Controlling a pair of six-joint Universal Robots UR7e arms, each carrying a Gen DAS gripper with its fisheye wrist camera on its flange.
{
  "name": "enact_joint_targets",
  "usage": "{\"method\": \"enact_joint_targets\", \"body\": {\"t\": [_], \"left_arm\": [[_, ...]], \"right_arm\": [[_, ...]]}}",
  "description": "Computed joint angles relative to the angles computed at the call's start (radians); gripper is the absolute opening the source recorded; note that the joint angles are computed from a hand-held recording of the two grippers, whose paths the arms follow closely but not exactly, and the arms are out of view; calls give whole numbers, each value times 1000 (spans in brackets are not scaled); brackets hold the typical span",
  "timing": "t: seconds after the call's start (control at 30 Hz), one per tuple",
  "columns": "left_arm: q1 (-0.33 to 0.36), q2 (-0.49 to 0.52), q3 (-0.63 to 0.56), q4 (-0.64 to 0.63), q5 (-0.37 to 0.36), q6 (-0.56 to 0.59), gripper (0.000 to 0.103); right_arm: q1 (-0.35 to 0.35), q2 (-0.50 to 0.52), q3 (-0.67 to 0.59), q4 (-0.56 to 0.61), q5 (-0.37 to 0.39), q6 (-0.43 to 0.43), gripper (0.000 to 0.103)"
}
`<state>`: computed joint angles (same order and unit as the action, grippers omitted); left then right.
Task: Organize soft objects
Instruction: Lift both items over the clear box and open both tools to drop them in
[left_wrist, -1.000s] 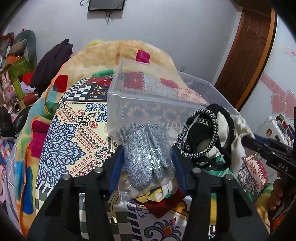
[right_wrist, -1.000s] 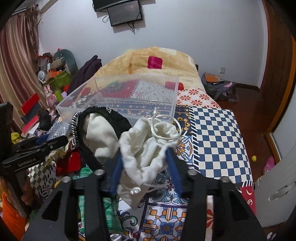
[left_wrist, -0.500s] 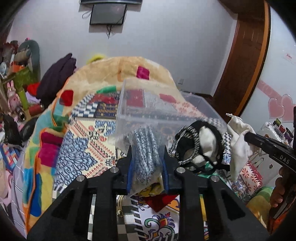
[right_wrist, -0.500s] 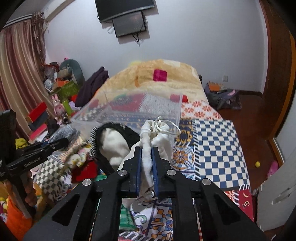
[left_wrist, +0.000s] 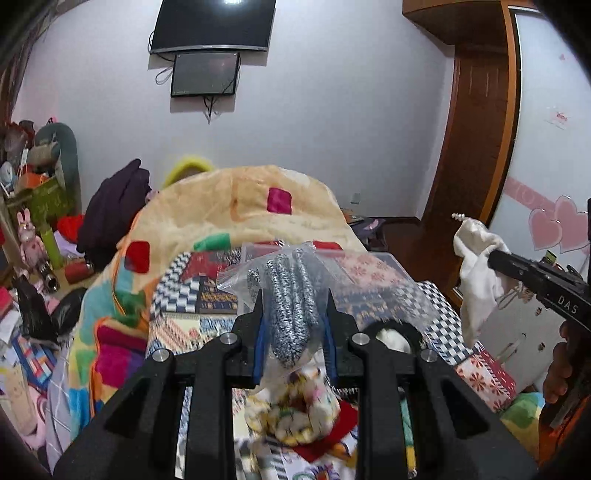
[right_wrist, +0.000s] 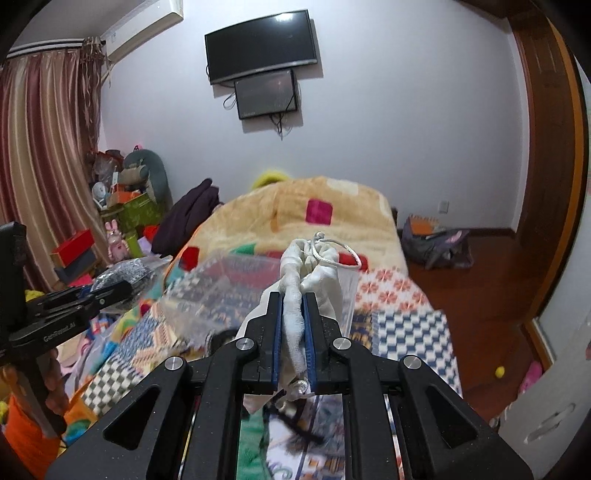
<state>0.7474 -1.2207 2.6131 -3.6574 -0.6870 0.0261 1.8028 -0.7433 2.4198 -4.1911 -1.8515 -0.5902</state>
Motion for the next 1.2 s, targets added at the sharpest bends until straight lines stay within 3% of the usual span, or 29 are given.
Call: {"method": "enact_joint_targets", "body": {"t": [0.3, 0.67, 0.93, 1.0, 1.1, 1.2], "left_arm": [[151, 63, -175, 108, -79, 65, 25], [248, 183, -324, 270, -102, 92, 25], [272, 227, -375, 382, -116, 81, 25], [281, 219, -378, 410, -141, 61, 36], [272, 213, -361, 369, -140, 65, 55], [252, 191, -333, 339, -140, 74, 56]], "right_arm": [[39, 73, -151, 29, -90, -56, 10], [10, 179, -295, 150, -220, -131, 10], [-21, 156, -298, 325, -197, -99, 11], [-25, 143, -288, 351, -177, -94, 11], [-20, 133, -275, 372, -155, -94, 23], [-22, 129, -265, 355, -120, -100, 43]]}}
